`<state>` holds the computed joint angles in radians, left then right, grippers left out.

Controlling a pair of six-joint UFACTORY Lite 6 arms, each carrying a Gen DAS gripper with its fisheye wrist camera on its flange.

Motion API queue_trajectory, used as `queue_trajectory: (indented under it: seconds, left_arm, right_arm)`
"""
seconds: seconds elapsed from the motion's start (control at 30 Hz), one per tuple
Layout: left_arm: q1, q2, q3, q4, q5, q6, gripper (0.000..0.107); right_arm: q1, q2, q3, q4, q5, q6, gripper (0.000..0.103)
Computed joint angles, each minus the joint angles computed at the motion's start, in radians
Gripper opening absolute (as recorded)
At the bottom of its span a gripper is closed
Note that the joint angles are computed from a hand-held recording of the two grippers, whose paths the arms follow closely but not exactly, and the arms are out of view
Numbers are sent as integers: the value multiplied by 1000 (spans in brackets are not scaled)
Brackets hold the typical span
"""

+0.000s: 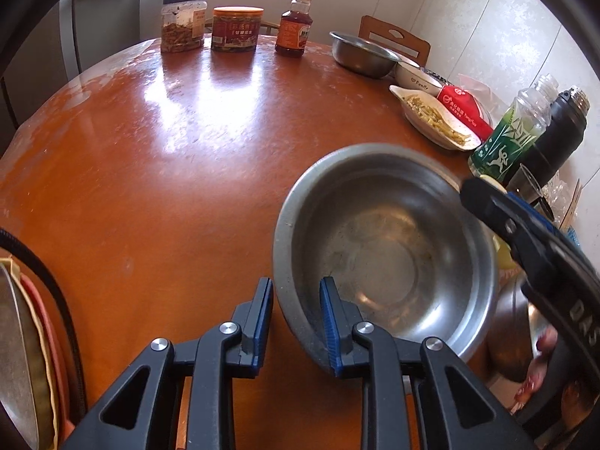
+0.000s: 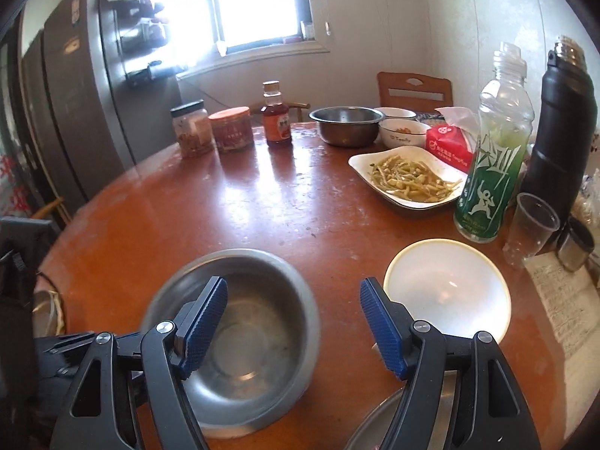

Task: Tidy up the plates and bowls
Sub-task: 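Grasp the rim of the large steel bowl with the left gripper, then carry the large steel bowl with the left gripper toward the stacked plates and lower it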

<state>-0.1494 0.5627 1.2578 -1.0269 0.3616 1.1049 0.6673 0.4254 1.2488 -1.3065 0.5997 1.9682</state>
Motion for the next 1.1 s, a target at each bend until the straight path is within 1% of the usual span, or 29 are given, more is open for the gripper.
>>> queue_trajectory:
  seconds: [0.1,0.13,0.2,0.3,0.33,0.37,0.4,0.43,0.5,0.6,0.67,0.8,0.9,1.1]
  left_arm:
    - [30,-26,-48,-56,18,77,26]
    - [39,-35,-60,-66,21,89,26]
    - [61,-56,-84,-98,36,124,26]
    - [90,-86,-115,-125,54,166,26]
    - [96,-93,-122,-128,59,169,26]
    - [105,-100,-128,-131,67,172,26]
    - [112,-109,-137,-137,70,179,26]
    - [117,-120,-151,-147,66,194,26]
    - [129,-132,-170,-164,67,214,26]
    - [134,-162,-210,-199,53,253,26]
    - [131,-190,-243,-206,41,265,26]
    - [129,-251,-320,-306,-2,372,26]
    - [141,-269,-357,-334,-7,403,26]
    - [163,-337,-447,-385,-8,483,26]
  right_arm:
    - [6,76,99,93,1,-135,75]
    - [12,106,138,133,18,-185,75]
    - [14,150,190,183,22,-241,75]
    - [13,190,233,226,-7,-292,64]
    - [13,211,253,248,-18,-322,58]
    - [11,223,260,269,-41,-346,54]
    - [13,236,274,293,-50,-367,47]
    - [17,246,282,309,-59,-377,44]
    - [44,261,295,281,-20,-360,44]
    - [49,222,240,269,-66,-330,44]
    - [64,195,207,272,-71,-329,44]
    - [96,135,122,246,-89,-277,44]
    - [123,71,28,182,-129,-175,44]
    - [178,-21,-95,96,-158,-40,44]
